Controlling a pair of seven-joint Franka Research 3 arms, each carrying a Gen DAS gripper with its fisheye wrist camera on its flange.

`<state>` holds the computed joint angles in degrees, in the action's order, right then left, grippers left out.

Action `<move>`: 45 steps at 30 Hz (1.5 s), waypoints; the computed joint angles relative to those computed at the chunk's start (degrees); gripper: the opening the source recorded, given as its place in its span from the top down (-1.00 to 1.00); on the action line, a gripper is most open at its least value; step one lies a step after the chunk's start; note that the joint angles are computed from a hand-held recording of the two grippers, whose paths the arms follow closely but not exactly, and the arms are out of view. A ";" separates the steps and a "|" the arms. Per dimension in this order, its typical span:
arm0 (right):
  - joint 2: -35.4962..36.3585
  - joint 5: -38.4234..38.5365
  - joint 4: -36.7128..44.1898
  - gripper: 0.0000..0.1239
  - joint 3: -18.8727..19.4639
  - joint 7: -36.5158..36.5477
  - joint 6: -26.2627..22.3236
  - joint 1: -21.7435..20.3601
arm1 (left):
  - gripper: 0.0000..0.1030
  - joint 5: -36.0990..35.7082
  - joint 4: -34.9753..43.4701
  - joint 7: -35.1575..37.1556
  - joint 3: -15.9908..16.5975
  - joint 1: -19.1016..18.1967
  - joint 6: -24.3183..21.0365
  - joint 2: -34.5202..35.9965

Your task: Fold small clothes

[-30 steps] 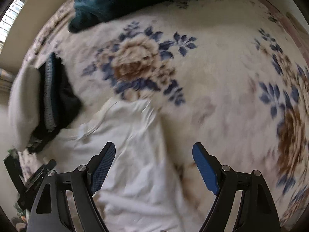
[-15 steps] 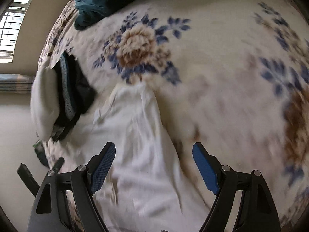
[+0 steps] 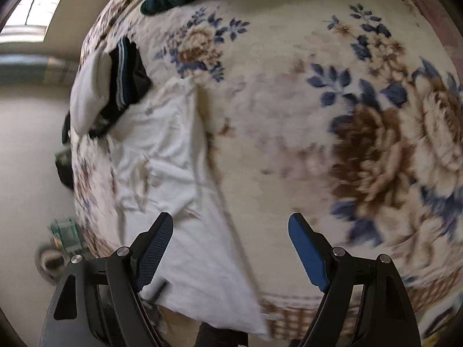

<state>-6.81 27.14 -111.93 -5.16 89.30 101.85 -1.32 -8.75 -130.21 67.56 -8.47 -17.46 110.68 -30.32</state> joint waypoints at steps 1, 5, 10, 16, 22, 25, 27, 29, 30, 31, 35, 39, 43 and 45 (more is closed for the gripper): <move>0.60 -0.35 0.70 -0.36 -0.59 -1.82 -1.18 -0.36 | -0.69 -1.58 -1.94 -3.82 -1.92 -0.89 -1.29 -1.59; 3.11 -0.78 2.82 -0.36 -2.04 -8.26 -4.75 -2.10 | -0.69 -5.74 -5.39 -12.88 -6.25 -6.08 -6.24 -3.49; 7.07 0.56 2.68 -0.36 -1.80 -12.15 -4.31 -3.28 | -0.69 -7.25 -9.93 -19.62 -9.09 -11.14 -5.15 -2.63; 14.54 7.38 4.32 -0.36 0.46 -14.76 0.50 -2.29 | 0.73 -0.91 -13.84 -25.58 -9.66 -12.64 -2.15 -6.39; 25.35 12.34 13.82 -0.30 4.51 -15.04 4.81 0.57 | 0.96 3.99 -15.18 -26.41 -7.18 -11.81 -1.94 -10.90; 31.16 12.42 20.24 -0.21 6.11 -12.74 6.47 2.08 | 0.97 5.79 -15.18 -25.98 -6.75 -11.26 -1.97 -12.20; 34.55 11.75 24.13 -0.04 6.87 -10.62 6.69 2.75 | 0.97 6.03 -15.21 -26.04 -6.50 -11.11 -1.99 -13.11; 37.29 11.56 27.21 0.36 7.68 -8.78 6.50 3.05 | 0.98 6.44 -14.87 -25.99 -6.23 -10.84 -2.25 -14.03; 38.19 11.39 28.27 0.71 8.08 -8.34 6.26 3.14 | 0.98 6.45 -14.84 -26.33 -6.36 -10.76 -2.34 -14.52; 38.26 10.48 28.50 0.86 8.13 -7.83 7.32 3.76 | 0.98 6.49 -14.72 -26.62 -6.40 -10.76 -2.88 -15.40; 35.33 10.80 26.72 0.93 8.90 -8.17 10.32 4.03 | 0.98 6.78 -13.52 -27.05 -5.60 -10.18 -6.05 -18.84; 33.04 8.35 28.47 0.94 8.60 -6.66 9.27 5.13 | 0.98 7.89 -12.56 -28.50 -4.36 -8.31 -10.47 -24.03; 33.51 3.68 34.62 0.94 8.88 -3.41 7.36 8.48 | 0.98 10.35 -13.94 -29.81 -3.28 -5.80 -12.13 -28.91; 34.92 1.20 38.69 0.94 9.10 -0.73 6.56 10.65 | 0.98 12.19 -14.90 -28.78 -1.32 -3.85 -12.89 -31.16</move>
